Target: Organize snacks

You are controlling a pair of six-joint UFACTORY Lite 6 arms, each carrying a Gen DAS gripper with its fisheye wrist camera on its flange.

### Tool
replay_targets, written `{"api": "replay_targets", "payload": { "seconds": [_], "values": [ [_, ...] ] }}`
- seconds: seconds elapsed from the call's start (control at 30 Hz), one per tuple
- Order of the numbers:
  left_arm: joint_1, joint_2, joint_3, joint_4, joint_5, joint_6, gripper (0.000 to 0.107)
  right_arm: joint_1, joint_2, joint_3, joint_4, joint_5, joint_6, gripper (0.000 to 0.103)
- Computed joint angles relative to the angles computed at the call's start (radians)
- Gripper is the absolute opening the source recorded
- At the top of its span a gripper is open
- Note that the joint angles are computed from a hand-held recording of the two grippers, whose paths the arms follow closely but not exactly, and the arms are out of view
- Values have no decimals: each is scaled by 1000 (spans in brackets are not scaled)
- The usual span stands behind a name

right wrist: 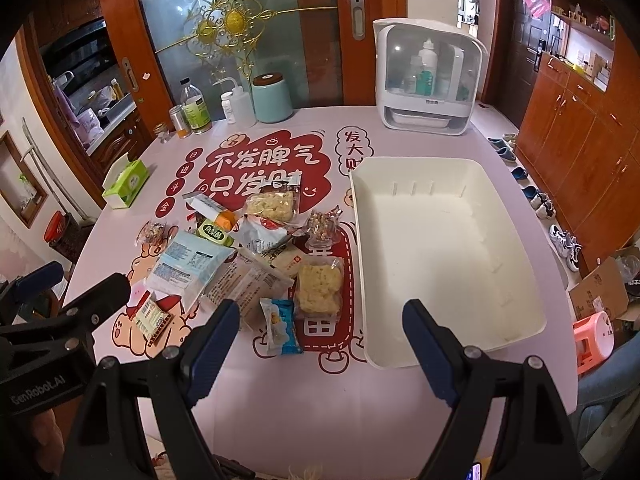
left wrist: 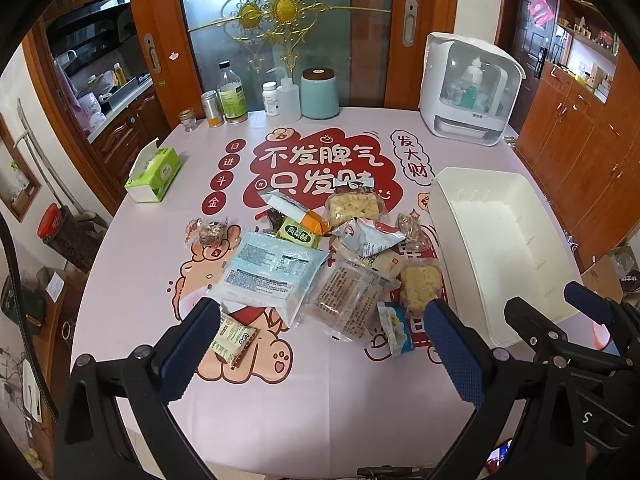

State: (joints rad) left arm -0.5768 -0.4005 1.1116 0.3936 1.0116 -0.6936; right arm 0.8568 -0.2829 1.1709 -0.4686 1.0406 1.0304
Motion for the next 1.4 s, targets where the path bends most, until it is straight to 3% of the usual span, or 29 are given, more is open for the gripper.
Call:
{"api": "replay_targets", "payload": {
  "seconds": [1.03,1.4],
  "values": [
    [-19,14,45,20,78,-41,102,-34,-5,-26,43,-49,-67,84],
    [77,-105,-5,15,73,11,102,-22,47,14,88,-81,-103,84]
  ]
}}
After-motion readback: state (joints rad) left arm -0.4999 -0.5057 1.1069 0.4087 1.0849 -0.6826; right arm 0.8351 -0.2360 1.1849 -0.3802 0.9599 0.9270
